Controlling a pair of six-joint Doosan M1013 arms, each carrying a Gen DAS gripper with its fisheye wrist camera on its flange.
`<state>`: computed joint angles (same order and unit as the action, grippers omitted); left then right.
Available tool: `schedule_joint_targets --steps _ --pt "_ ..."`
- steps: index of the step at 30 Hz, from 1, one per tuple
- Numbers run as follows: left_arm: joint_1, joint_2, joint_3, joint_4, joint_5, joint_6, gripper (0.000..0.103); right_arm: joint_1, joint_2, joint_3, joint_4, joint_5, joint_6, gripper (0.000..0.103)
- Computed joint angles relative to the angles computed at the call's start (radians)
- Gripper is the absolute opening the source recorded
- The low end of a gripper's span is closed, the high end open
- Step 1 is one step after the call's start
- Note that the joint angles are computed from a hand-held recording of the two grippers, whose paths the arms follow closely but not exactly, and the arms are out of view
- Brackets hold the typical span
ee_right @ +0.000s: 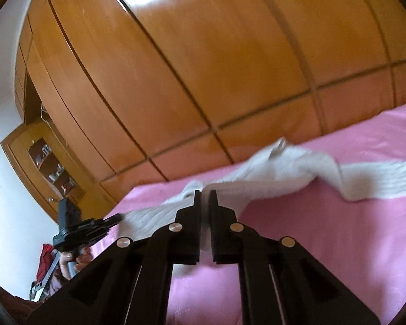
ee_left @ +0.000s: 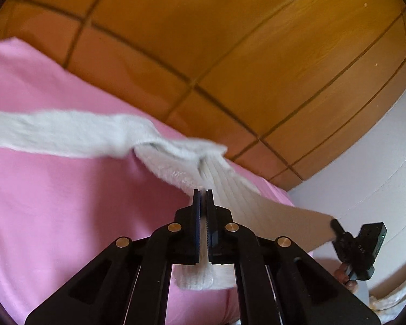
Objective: Fold small clothes
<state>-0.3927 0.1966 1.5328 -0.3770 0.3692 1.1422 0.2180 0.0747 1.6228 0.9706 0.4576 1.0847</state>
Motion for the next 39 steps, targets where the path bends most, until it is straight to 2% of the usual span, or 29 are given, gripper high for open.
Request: schedule_joint_targets --steps 2,4,8,9,11,13,15,18,19,20,21,23,24,27,28,31,36,39 --pt "0.0 -0.038 0.032 0.098 0.006 -0.098 0.002 -0.008 -0.025 0.023 -0.048 0.001 0.041 0.005" --pt "-0.005 -0.062 0.061 0.199 0.031 -0.203 0.002 -0.013 -0.044 0.048 -0.152 0.015 0.144 0.005" --pt "-0.014 -0.085 0.126 0.252 0.069 -0.333 0.002 -0.022 -0.059 0.12 -0.331 0.104 0.373 0.005" --pt "-0.02 -0.08 0.138 0.274 0.093 -0.376 0.002 -0.02 -0.056 0.132 -0.393 0.13 0.438 0.004" --pt "-0.023 -0.059 0.144 0.249 0.135 -0.389 0.002 -0.022 -0.035 0.157 -0.455 0.189 0.535 0.004" --pt "-0.033 -0.035 0.142 0.279 0.177 -0.418 0.002 -0.026 -0.019 0.175 -0.496 0.23 0.594 0.004" --pt "-0.037 -0.002 0.133 0.229 0.185 -0.378 0.002 -0.015 0.003 0.181 -0.578 0.252 0.663 0.004" --pt "-0.061 0.01 0.105 0.411 0.249 -0.476 0.002 -0.004 0.021 0.165 -0.65 0.264 0.69 0.007" --pt "-0.055 -0.001 0.118 0.437 0.237 -0.495 0.002 0.01 0.017 0.155 -0.715 0.273 0.718 0.009" --pt "-0.046 -0.009 0.125 0.47 0.233 -0.532 0.011 0.025 0.015 0.149 -0.793 0.272 0.757 0.013" --pt "-0.042 -0.02 0.134 0.518 0.246 -0.577 0.03 0.032 0.014 0.145 -0.844 0.267 0.791 0.032" --pt "-0.043 -0.025 0.131 0.722 0.314 -0.759 0.053 0.042 0.005 0.142 -0.957 0.236 0.872 0.043" --pt "-0.042 -0.024 0.127 0.818 0.357 -0.841 0.055 0.046 0.003 0.136 -0.979 0.225 0.879 0.043" --pt "-0.022 -0.006 0.11 0.958 0.456 -0.94 0.055 0.071 0.022 0.107 -0.944 0.193 0.823 0.047" --pt "-0.018 0.008 0.095 1.009 0.502 -0.952 0.055 0.081 0.041 0.087 -0.899 0.192 0.758 0.048" --pt "0.005 0.049 0.057 1.062 0.566 -0.901 0.055 0.119 0.088 0.046 -0.834 0.194 0.637 0.049" --pt "0.04 0.106 0.021 1.134 0.579 -0.824 0.06 0.159 0.166 -0.031 -0.721 0.217 0.503 0.054" --pt "0.049 0.124 0.02 1.204 0.551 -0.693 0.06 0.173 0.204 -0.077 -0.681 0.238 0.476 0.056"
